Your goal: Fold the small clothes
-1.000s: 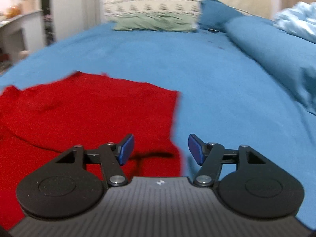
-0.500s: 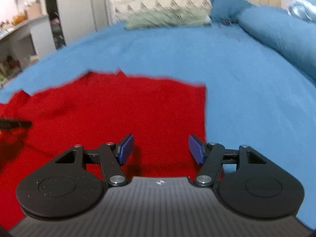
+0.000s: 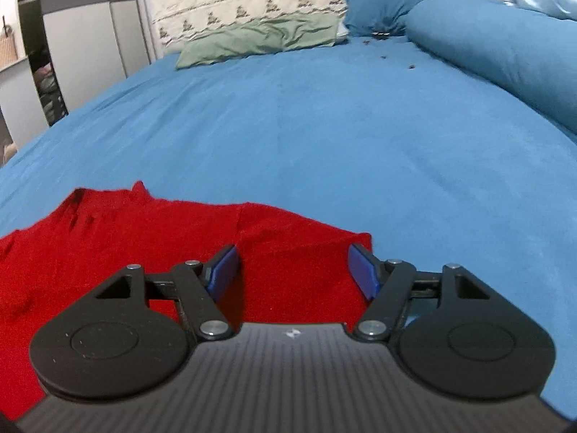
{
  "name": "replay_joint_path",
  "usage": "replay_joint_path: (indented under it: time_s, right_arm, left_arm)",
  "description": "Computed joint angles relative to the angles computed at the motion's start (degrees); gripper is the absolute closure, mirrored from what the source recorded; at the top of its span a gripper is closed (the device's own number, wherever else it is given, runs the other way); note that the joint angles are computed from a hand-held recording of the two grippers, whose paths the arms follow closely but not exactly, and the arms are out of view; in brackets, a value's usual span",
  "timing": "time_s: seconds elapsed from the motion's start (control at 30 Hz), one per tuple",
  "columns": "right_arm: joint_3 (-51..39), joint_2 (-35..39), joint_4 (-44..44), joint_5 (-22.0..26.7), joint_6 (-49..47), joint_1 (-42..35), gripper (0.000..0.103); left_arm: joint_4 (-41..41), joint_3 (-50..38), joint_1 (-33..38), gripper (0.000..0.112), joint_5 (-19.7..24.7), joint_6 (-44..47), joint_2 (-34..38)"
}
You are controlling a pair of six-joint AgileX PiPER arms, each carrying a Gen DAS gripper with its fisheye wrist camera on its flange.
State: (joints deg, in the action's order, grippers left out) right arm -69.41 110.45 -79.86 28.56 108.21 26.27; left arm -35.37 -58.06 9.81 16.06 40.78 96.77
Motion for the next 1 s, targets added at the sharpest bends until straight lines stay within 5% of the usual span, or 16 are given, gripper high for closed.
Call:
replay_joint_path:
  time_s: [0.1, 0.2, 0.3, 0.43, 0.53, 0.77, 1.0]
  right_arm:
    - [3.79, -5.57, -2.69, 2.11, 1.13, 3.72, 0.019]
    - [4.09, -11.40, 5.08, 5.57, -6.34, 8.83, 0.015]
    - [3.83, -16.27, 10.61, 7.54, -10.70, 13.61, 0.000]
    - [0.74, -17.96, 15.24, 8.76, -17.98, 18.62, 0.000]
    - [-2.03, -17.05, 19.18, 7.21, -22.31, 19.88, 0.000]
    - [-3.90, -13.96, 19.09, 8.41, -24.45, 23.22, 0.000]
    - [-4.06, -12.48, 22.25, 6.41, -26.34, 23.67, 0.000]
  left_arm:
    - [1.43, -0.22, 0.58, 0.058, 2.09, -2.38, -2.57]
    - [5.34, -0.06, 2.04, 0.055, 4.44, -5.22, -8.36]
    - [10.40, -0.91, 4.76, 0.043, 7.58, -9.54, -13.75]
    - [10.87, -3.25, 10.67, 0.009, 11.14, -8.43, -17.82]
    - [5.31, -5.70, 18.10, 0.009, 13.90, 0.41, -18.08]
    - [-9.55, -17.01, 36.78, 0.010, 22.73, 12.34, -4.39]
    - [0.15, -30.95, 39.21, 0.029, 21.86, -4.94, 13.25]
